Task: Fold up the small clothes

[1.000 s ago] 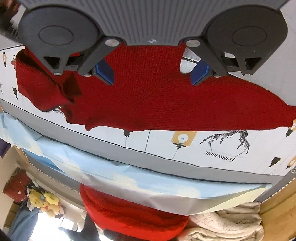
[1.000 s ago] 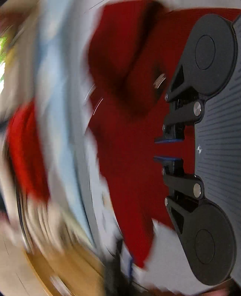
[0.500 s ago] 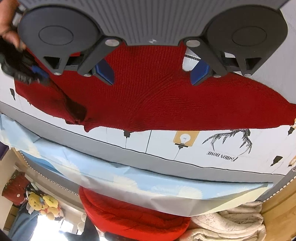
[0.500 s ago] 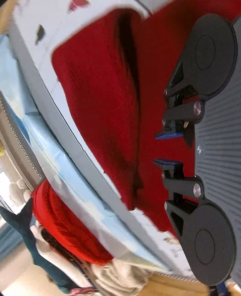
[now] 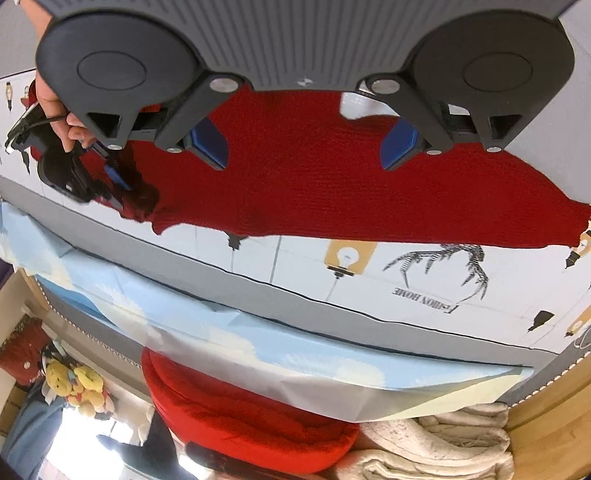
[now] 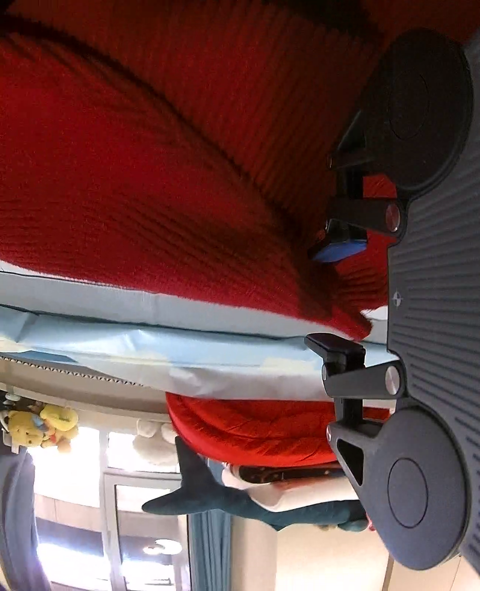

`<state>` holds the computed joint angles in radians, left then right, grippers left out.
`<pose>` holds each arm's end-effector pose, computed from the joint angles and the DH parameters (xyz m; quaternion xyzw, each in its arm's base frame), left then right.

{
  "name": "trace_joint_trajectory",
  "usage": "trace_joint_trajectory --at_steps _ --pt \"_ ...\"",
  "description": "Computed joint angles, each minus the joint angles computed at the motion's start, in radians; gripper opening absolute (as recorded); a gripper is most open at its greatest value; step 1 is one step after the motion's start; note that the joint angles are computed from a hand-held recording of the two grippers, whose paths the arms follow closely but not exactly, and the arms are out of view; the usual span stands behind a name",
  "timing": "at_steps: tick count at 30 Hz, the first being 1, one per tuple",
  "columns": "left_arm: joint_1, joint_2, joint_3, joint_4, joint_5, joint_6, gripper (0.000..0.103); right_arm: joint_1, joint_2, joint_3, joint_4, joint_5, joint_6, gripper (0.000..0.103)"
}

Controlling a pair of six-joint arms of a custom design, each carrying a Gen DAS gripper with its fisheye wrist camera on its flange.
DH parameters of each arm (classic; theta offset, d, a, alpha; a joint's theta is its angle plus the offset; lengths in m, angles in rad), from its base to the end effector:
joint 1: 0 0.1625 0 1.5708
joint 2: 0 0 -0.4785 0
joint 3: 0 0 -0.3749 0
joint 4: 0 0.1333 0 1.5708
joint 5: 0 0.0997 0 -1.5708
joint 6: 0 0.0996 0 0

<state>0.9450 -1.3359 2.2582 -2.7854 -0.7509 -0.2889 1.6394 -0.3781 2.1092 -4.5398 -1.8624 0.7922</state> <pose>-0.0982 -0.4878 0.2927 0.0949 0.9043 -0.2940 0.2948 0.1392 -0.4992 0.0321 0.3641 0.7238 -0.5710 0.1320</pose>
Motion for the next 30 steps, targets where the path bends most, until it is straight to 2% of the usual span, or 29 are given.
trace_joint_trajectory --at_steps 2,5,6,8,9,11,12,13,14,16,18,20,22,24,26,27,29,30 --pt "0.01 -0.014 -0.008 0.003 0.0 0.007 0.092 0.033 -0.002 -0.021 0.02 -0.064 -0.024 0.01" --pt "0.027 -0.034 -0.023 0.011 -0.003 0.011 0.092 0.106 -0.005 -0.05 0.033 -0.158 -0.172 0.009" --pt "0.033 -0.039 -0.028 0.011 -0.005 0.013 0.092 0.127 -0.002 -0.049 0.02 -0.151 -0.206 0.009" --pt "0.044 -0.052 -0.037 0.013 -0.003 0.012 0.092 0.182 0.007 -0.037 -0.01 -0.085 -0.248 0.008" --pt "0.048 -0.057 -0.042 0.016 -0.003 0.012 0.092 0.188 0.025 -0.029 -0.051 -0.018 -0.257 0.008" --pt "0.056 -0.067 -0.049 0.024 0.0 0.006 0.092 0.199 0.052 -0.014 -0.093 0.11 -0.195 0.009" --pt "0.058 -0.072 -0.052 0.032 0.002 0.001 0.092 0.201 0.058 -0.008 -0.051 0.142 -0.171 0.009" --pt "0.061 -0.077 -0.054 0.041 0.004 -0.007 0.092 0.206 0.055 -0.001 0.032 0.136 -0.158 0.009" --pt "0.064 -0.081 -0.057 0.05 0.005 -0.014 0.092 0.214 0.04 0.01 0.137 0.105 -0.142 0.011" --pt "0.068 -0.088 -0.059 0.061 0.008 -0.026 0.092 0.239 0.016 0.03 0.346 -0.018 -0.101 0.017" --pt "0.07 -0.093 -0.058 0.068 0.012 -0.032 0.092 0.256 -0.06 0.076 0.555 -0.069 -0.061 0.017" --pt "0.069 -0.098 -0.057 0.081 0.013 -0.042 0.092 0.285 -0.145 0.115 0.676 -0.106 -0.059 0.017" --pt "0.064 -0.098 -0.052 0.078 0.005 -0.039 0.092 0.312 -0.225 0.162 0.717 -0.145 -0.126 0.018" --pt "0.057 -0.091 -0.043 0.074 0.002 -0.024 0.093 0.344 -0.301 0.2 0.75 -0.235 -0.163 0.025" --pt "0.064 -0.08 -0.041 0.082 -0.038 -0.029 0.092 0.363 -0.372 0.206 0.819 -0.357 -0.191 0.028" --pt "0.076 -0.076 -0.044 0.093 -0.078 -0.04 0.092 0.377 -0.388 0.223 0.797 -0.438 -0.19 0.03" --pt "0.105 -0.067 -0.052 0.109 -0.165 -0.062 0.077 0.374 -0.397 0.252 0.715 -0.538 -0.186 0.032" --pt "0.122 -0.06 -0.055 0.108 -0.213 -0.07 0.072 0.365 -0.392 0.281 0.646 -0.564 -0.191 0.034"
